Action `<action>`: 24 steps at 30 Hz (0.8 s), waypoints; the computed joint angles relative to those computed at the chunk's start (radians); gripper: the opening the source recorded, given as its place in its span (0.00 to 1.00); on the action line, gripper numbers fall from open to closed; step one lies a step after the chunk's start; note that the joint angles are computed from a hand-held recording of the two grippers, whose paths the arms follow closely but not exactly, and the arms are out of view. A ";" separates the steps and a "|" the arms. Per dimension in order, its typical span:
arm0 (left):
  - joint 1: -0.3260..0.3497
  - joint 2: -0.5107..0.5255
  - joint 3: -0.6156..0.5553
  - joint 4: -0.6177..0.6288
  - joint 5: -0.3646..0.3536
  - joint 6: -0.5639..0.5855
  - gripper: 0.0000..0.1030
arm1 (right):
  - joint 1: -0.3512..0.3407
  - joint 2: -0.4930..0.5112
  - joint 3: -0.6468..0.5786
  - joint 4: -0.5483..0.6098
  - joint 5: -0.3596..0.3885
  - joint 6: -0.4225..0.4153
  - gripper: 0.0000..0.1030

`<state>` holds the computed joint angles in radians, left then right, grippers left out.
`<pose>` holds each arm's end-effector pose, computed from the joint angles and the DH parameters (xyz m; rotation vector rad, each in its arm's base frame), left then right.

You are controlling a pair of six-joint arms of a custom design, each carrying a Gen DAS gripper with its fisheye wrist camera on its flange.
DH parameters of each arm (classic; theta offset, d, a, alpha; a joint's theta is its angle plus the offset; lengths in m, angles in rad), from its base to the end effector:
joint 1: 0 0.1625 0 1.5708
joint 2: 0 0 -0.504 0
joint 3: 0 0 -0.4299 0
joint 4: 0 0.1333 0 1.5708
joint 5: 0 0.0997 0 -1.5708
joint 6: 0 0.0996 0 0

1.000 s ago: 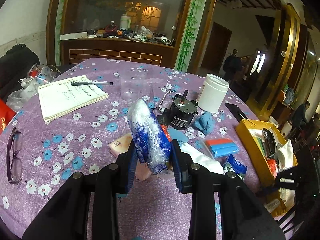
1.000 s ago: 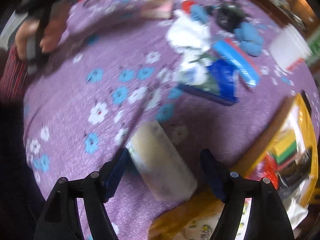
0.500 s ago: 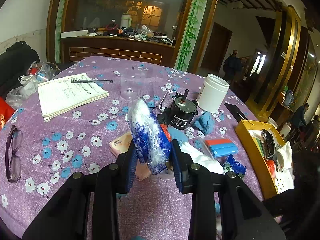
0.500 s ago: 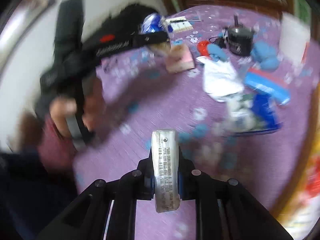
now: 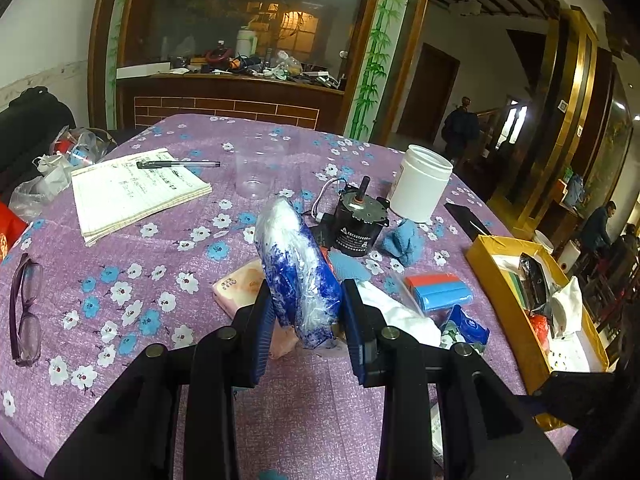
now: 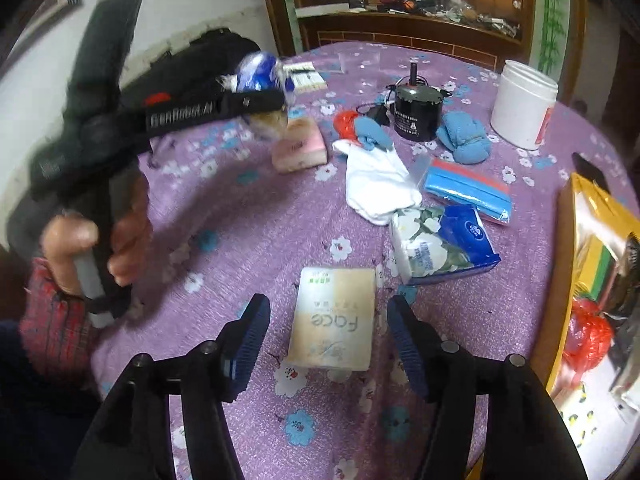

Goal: Organize soft objects
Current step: 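Grasp the beige Face tissue pack with right while left holds the blue bag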

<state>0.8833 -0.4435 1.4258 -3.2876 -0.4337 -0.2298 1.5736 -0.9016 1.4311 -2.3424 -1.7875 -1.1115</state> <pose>-0.3322 -0.7571 0.0569 -0.0259 2.1321 -1.3000 0.1141 -0.8035 0.2701 1.4637 -2.4202 0.1306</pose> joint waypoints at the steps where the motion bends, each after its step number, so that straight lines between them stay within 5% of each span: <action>1: -0.001 0.001 -0.001 0.000 0.000 0.003 0.28 | 0.003 0.000 0.012 -0.024 -0.016 -0.016 0.61; 5: -0.004 0.006 -0.005 -0.013 -0.005 0.028 0.28 | 0.013 0.016 0.065 -0.160 -0.102 -0.074 0.59; 8: -0.006 0.010 -0.009 -0.022 -0.008 0.047 0.28 | 0.011 0.029 0.056 -0.149 -0.126 -0.063 0.44; 10: -0.007 0.012 -0.009 -0.025 -0.012 0.055 0.28 | 0.010 0.031 0.044 -0.138 -0.117 -0.048 0.43; 19: -0.010 0.036 -0.037 0.017 -0.034 0.104 0.28 | -0.011 0.040 0.014 -0.374 0.158 0.094 0.43; 21: -0.013 0.047 -0.049 0.028 -0.038 0.131 0.28 | -0.032 0.054 -0.007 -0.347 0.214 0.140 0.43; 24: -0.020 0.065 -0.064 0.013 -0.040 0.196 0.28 | -0.035 0.069 -0.036 -0.315 0.198 0.156 0.43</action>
<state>0.8630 -0.3789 1.3613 -3.2751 -0.4736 -0.0337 1.5384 -0.8327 1.3952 -2.6577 -1.5895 -0.9554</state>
